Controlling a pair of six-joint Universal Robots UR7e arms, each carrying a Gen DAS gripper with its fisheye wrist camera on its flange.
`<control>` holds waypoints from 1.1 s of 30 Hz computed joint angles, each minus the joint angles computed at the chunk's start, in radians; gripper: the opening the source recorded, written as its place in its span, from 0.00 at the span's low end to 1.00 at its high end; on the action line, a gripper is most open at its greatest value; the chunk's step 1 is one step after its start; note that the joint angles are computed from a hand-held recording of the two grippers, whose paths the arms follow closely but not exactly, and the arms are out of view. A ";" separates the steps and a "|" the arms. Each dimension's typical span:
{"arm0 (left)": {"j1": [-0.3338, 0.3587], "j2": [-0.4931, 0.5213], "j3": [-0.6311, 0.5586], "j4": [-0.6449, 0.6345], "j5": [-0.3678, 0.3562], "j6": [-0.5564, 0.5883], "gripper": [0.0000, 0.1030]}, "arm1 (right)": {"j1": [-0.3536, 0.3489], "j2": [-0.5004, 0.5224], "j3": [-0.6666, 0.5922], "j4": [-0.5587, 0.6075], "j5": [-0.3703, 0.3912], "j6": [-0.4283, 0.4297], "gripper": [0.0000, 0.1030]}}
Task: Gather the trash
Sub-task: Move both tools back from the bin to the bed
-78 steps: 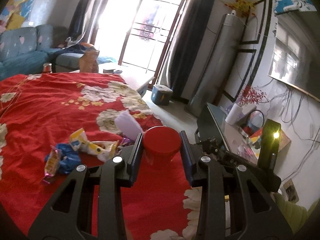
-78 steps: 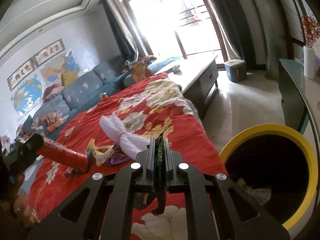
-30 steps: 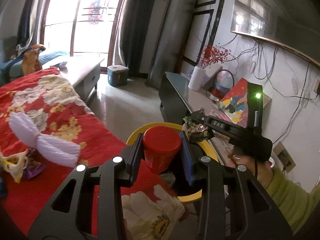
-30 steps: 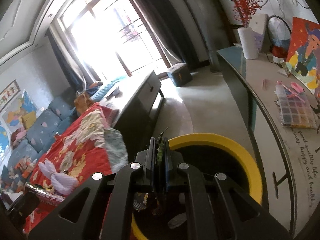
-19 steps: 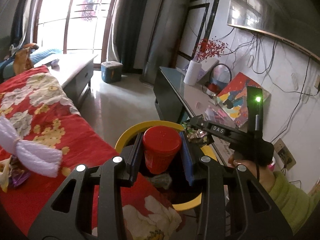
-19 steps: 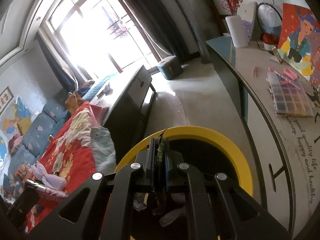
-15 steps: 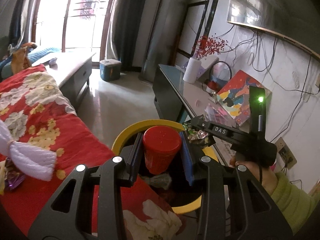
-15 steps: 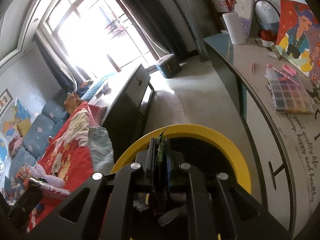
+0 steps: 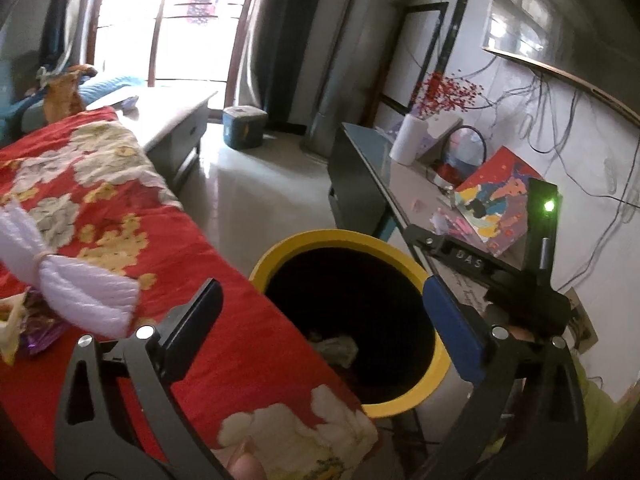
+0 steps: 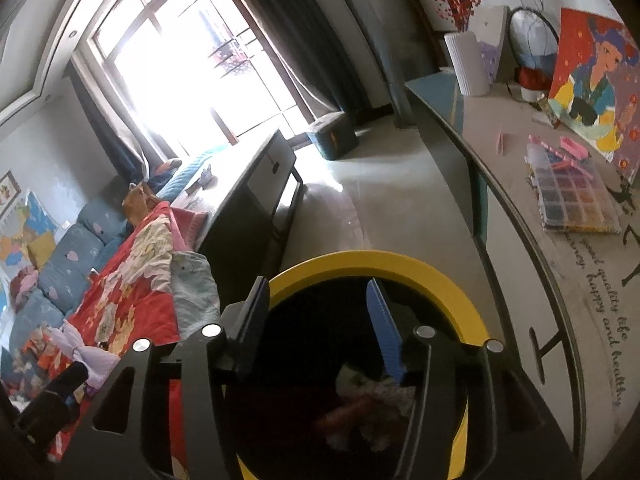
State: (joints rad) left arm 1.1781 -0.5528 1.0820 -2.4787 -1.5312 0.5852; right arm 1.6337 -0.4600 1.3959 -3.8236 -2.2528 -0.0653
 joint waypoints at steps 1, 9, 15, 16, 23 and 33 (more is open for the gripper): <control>0.001 -0.005 0.005 -0.009 0.005 -0.003 0.89 | 0.005 0.004 -0.006 -0.004 -0.004 -0.011 0.53; 0.010 -0.041 0.035 -0.078 0.037 -0.030 0.89 | 0.056 0.055 -0.088 -0.059 -0.042 -0.151 0.67; 0.020 -0.072 0.056 -0.119 0.043 -0.031 0.89 | 0.084 0.080 -0.128 -0.041 -0.039 -0.198 0.73; 0.022 -0.075 0.056 -0.121 0.042 -0.033 0.89 | 0.089 0.084 -0.132 -0.036 -0.036 -0.202 0.74; 0.038 -0.100 0.059 -0.155 0.034 -0.056 0.89 | 0.119 0.112 -0.176 0.008 -0.025 -0.239 0.75; 0.064 -0.124 0.053 -0.180 0.027 -0.084 0.89 | 0.162 0.164 -0.258 0.074 -0.012 -0.288 0.76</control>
State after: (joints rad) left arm 1.2420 -0.6770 1.1350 -2.6583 -1.5041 0.5015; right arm 1.7956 -0.2961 1.1378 -3.7498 -2.2648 -0.3532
